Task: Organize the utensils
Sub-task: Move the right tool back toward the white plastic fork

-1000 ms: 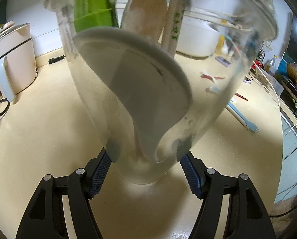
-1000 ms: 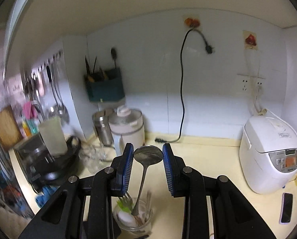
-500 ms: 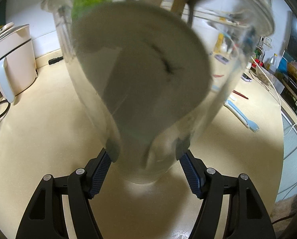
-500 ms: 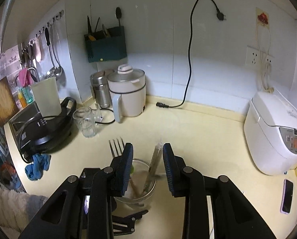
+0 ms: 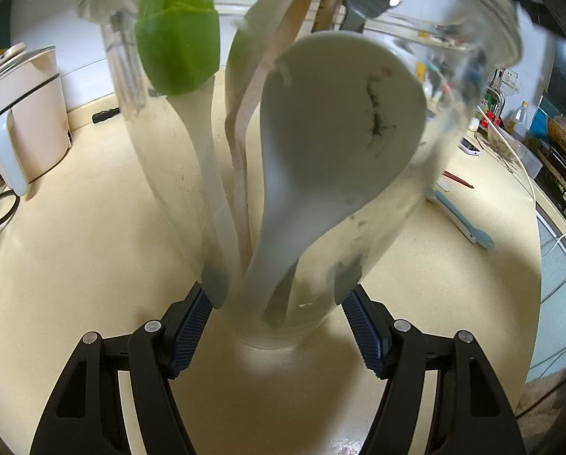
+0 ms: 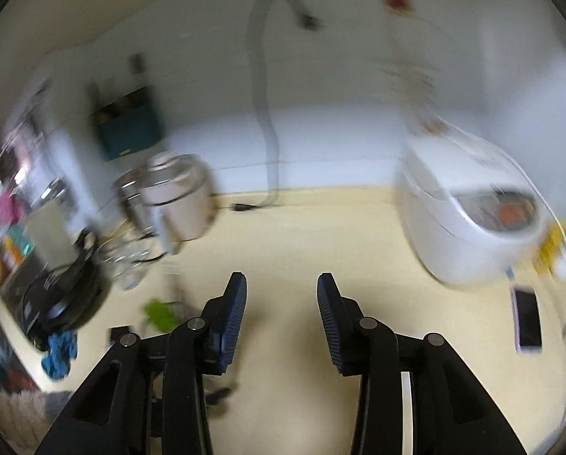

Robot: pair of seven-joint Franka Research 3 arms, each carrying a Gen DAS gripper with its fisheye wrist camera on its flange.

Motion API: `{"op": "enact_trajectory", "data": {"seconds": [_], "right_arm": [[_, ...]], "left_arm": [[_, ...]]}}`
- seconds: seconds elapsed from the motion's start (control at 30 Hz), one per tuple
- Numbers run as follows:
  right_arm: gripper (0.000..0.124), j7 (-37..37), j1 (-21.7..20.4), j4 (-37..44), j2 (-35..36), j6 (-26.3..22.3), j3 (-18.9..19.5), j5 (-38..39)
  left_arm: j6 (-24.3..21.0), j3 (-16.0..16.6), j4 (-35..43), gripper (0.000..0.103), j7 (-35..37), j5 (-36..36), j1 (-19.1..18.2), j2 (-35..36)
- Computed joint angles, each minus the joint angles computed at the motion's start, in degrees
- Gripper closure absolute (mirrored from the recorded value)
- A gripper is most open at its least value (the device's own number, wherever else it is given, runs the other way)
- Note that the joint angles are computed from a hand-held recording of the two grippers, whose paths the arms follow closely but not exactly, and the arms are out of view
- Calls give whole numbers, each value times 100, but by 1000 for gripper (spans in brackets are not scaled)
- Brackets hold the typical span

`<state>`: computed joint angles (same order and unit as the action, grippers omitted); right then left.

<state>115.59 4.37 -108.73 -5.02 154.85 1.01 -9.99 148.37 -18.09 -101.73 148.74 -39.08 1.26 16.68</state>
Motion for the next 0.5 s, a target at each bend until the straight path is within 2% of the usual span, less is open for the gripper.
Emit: {"op": "enact_trajectory", "data": {"seconds": [0.17, 0.27, 0.37, 0.5], "right_arm": [[85, 188, -341, -521, -220, -415, -229, 124], [85, 182, -478, -824, -304, -408, -317, 416], [85, 25, -538, -936, -208, -389, -353, 666], [85, -439, -470, -649, 267, -480, -362, 883]], "left_arm": [[-1, 6, -6, 31, -6, 41, 0, -13], [21, 3, -41, 31, 12, 45, -3, -36], [-42, 1, -32, 31, 15, 1, 10, -39], [-62, 27, 36, 31, -11, 30, 9, 10]]}}
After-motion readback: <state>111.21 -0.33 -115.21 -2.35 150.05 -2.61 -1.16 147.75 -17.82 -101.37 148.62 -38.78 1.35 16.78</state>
